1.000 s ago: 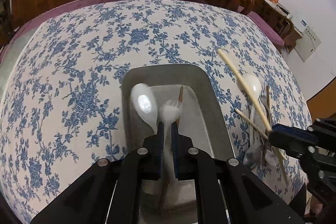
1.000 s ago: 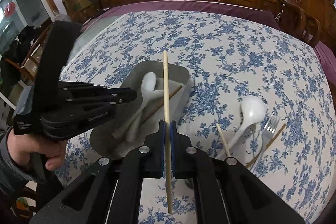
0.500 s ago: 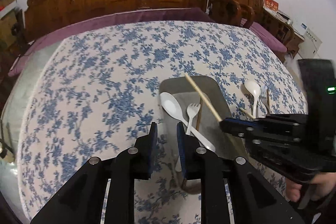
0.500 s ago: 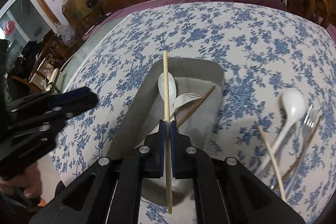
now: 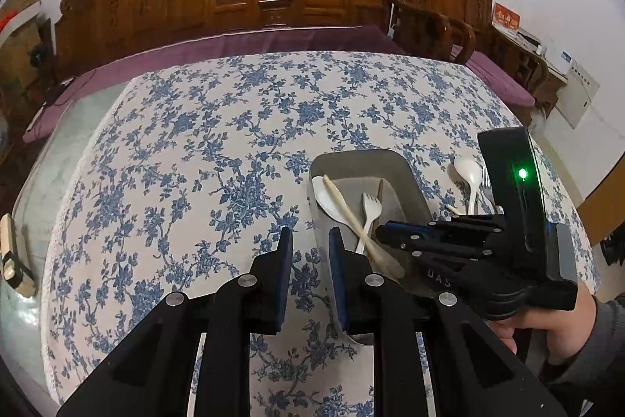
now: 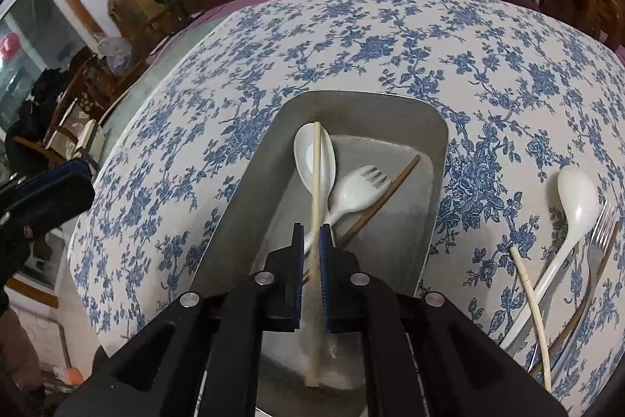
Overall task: Organize utensils
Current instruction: 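Lower the wooden chopstick into the grey tray and open the right tool, then grasp another wooden chopstick with the right tool while the left grasps the white ladle handle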
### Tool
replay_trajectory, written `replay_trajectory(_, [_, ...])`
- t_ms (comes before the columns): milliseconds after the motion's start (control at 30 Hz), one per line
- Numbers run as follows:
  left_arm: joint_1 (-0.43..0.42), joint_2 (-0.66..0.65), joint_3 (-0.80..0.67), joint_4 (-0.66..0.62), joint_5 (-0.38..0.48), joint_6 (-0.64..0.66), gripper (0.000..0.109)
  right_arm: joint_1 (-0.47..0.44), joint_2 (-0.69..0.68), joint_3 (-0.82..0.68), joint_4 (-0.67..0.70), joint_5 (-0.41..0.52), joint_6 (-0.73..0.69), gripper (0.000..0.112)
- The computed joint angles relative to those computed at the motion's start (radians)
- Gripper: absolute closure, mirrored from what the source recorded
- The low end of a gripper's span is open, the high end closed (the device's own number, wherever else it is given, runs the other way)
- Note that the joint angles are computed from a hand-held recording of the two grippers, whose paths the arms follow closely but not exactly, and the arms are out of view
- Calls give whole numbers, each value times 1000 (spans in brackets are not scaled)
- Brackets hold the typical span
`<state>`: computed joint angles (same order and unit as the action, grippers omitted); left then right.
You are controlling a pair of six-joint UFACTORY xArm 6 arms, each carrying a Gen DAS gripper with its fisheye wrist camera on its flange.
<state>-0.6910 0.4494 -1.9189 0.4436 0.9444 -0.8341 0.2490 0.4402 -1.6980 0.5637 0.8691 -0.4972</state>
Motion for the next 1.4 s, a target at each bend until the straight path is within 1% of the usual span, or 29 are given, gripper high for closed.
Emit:
replay_trajectory(167, [-15, 13, -25, 6, 5, -8, 92, -33, -58, 53, 64, 5, -81, 103])
replay_trajectory(333, [-38, 44, -81, 12, 20, -1, 92, -78, -194, 176, 86, -35, -200, 103])
replay_trajectory(367, [-44, 56, -101, 11, 25, -1, 90, -90, -221, 200, 87, -38, -221, 103])
replay_trajectory(600, [-82, 130, -225, 11, 41, 5, 90, -190, -360, 318, 100, -13, -343, 103])
replay_trajectory(667, [-93, 166, -285, 6, 60, 20, 90, -218, -389, 346, 100, -5, -366, 101])
replay_trajectory(733, [-102, 202, -343, 1, 79, 37, 88, -245, -413, 375, 99, -3, -390, 92])
replay_trajectory(800, [-112, 239, -402, -1, 97, 53, 77, -264, -435, 408, 98, -6, -406, 92])
replay_trajectory(900, [-126, 294, -487, -5, 119, 73, 69, -293, -446, 437, 87, -2, -420, 92])
replay_trajectory(933, [-130, 313, -516, -10, 125, 82, 68, -300, -446, 446, 82, -3, -423, 92])
replay_trajectory(1100, [-146, 393, -621, -24, 145, 103, 66, -318, -423, 453, 42, -13, -415, 92])
replay_trajectory(1333, [-153, 428, -646, -61, 144, 119, 66, -299, -334, 399, 0, -25, -410, 92])
replay_trajectory(1400, [-155, 453, -684, -68, 164, 136, 66, -288, -296, 371, -16, -28, -400, 92])
